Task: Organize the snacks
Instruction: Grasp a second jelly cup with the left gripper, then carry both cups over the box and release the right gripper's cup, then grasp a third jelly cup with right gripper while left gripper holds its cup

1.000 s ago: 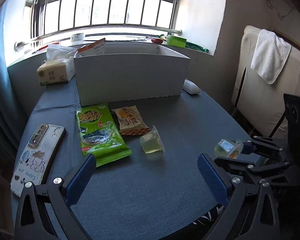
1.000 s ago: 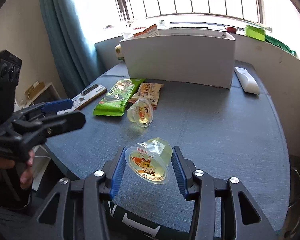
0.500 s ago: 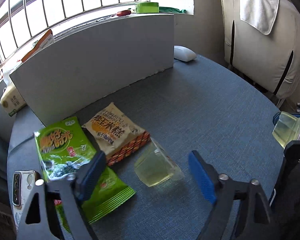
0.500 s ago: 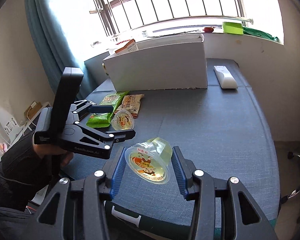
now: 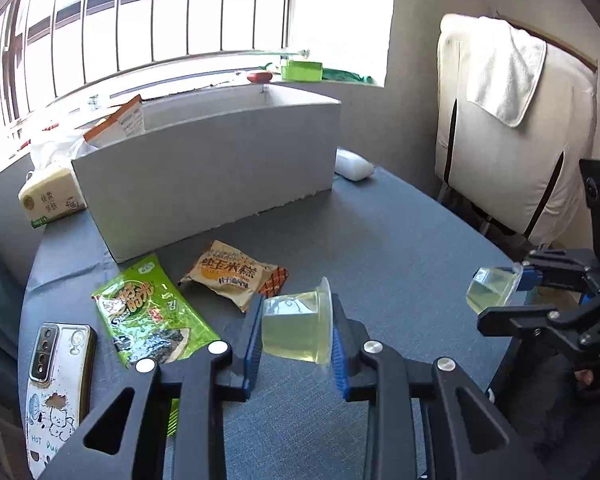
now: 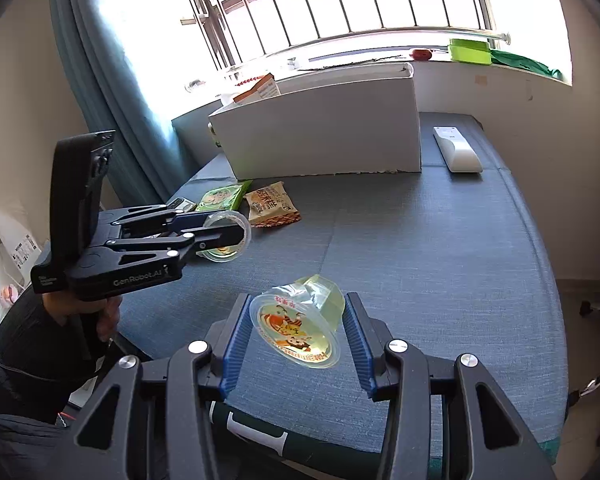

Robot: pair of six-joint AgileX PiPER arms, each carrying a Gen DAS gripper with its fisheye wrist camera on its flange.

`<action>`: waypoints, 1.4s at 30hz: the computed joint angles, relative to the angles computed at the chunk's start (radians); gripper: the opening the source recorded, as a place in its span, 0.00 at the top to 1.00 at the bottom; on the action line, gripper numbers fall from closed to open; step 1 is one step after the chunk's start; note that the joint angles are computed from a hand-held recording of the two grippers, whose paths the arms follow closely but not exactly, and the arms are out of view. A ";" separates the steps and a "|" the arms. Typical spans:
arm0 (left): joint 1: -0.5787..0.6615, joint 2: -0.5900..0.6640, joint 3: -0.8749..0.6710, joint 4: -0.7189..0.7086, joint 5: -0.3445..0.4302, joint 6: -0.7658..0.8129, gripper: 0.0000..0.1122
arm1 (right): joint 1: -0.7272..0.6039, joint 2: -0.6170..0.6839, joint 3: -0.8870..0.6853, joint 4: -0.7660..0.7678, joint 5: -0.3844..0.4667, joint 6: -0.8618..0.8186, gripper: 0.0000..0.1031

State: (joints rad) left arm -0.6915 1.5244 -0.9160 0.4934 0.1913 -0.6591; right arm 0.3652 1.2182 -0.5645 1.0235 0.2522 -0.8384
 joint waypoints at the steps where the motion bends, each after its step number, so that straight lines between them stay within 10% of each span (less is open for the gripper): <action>1: 0.003 -0.023 0.011 0.051 -0.017 -0.065 0.71 | -0.004 0.000 -0.002 0.016 0.003 -0.017 0.51; 7: 0.029 -0.076 -0.063 0.400 -0.026 -0.423 0.71 | -0.080 0.051 -0.119 0.100 0.089 -0.134 0.51; 16: 0.211 0.219 -0.635 -0.333 0.126 0.320 0.71 | -0.170 0.365 -0.709 -0.061 0.180 0.074 0.58; 22: 0.266 0.504 -1.084 -0.366 0.371 0.357 0.71 | -0.124 0.695 -1.255 -0.563 0.338 0.530 1.00; 28: 0.295 0.558 -1.129 -0.422 0.412 0.393 0.71 | -0.127 0.778 -1.385 -0.587 0.420 0.549 0.98; 30: 0.286 0.511 -1.036 -0.374 0.357 0.374 0.71 | -0.148 0.728 -1.294 -0.501 0.383 0.486 0.69; 31: 0.283 0.486 -0.993 -0.354 0.337 0.360 0.71 | -0.151 0.701 -1.249 -0.499 0.361 0.483 0.17; 32: 0.285 0.463 -0.949 -0.363 0.312 0.363 0.71 | -0.156 0.661 -1.176 -0.471 0.313 0.453 0.00; 42: 0.285 0.225 -0.562 -0.390 0.118 0.384 0.71 | -0.145 0.304 -0.551 -0.023 0.194 -0.105 0.00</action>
State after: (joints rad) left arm -0.4063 1.7496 -1.4780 0.1038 0.3094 -0.2749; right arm 0.2201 1.5220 -1.1150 1.0005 0.4458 -0.9434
